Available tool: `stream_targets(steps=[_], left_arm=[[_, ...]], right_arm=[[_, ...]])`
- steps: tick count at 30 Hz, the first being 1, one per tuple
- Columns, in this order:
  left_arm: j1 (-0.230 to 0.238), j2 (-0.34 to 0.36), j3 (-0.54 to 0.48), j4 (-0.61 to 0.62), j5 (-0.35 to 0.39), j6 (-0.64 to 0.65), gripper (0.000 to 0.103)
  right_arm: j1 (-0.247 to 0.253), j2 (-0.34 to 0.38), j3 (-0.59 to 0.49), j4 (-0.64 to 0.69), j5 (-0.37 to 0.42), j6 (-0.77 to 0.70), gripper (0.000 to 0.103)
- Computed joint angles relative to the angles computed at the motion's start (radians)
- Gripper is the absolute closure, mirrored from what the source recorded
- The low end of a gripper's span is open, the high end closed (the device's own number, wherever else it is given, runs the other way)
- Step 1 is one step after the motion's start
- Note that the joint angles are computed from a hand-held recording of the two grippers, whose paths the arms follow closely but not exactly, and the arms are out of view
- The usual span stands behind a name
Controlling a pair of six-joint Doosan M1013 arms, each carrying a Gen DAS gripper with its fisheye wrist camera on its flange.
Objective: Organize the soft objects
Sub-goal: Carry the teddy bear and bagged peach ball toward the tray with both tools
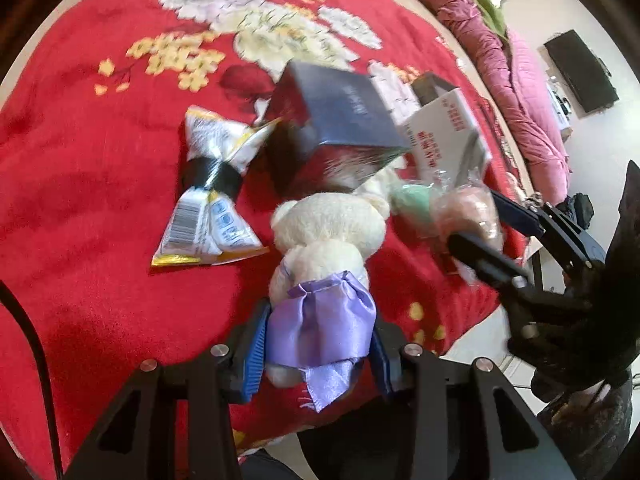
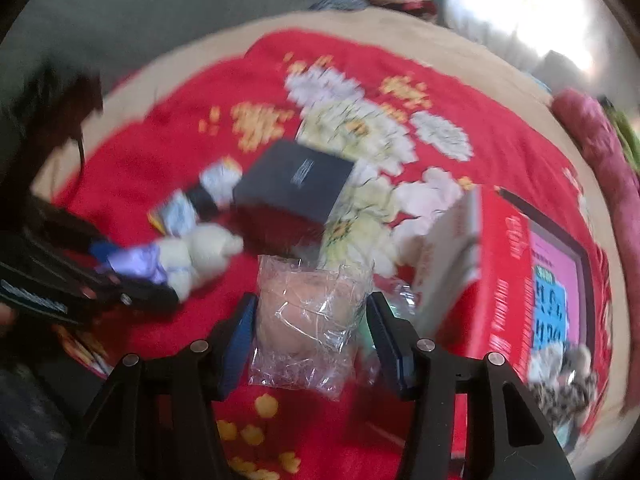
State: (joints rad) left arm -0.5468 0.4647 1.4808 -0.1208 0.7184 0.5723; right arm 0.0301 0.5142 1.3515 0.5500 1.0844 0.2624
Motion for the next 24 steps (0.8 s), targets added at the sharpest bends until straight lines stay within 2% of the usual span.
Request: stream_targets(steps=[3,7,12,24], left_arm=[[-0.01,-0.006,-0.018,0.043,0.004,-0.023,0.059],[-0.026,-0.014,-0.039,0.111,0.009,-0.059,0.059],[-0.042,-0.012,-0.087,0.179,0.03,-0.085,0.059],[-0.065,0.073,-0.298,0.241,0.113,-0.004,0.059]], right_arm=[[-0.024,-0.002,-0.023,0.062,0.052,0.03,0.046],[-0.043,-0.017,-0.03,0.108,0.055,0.045,0.046],[-0.073,-0.02,-0.054,0.173,0.095,0.079,0.046],[-0.158,-0.014,-0.119,0.218,0.052,0.178,0.046]])
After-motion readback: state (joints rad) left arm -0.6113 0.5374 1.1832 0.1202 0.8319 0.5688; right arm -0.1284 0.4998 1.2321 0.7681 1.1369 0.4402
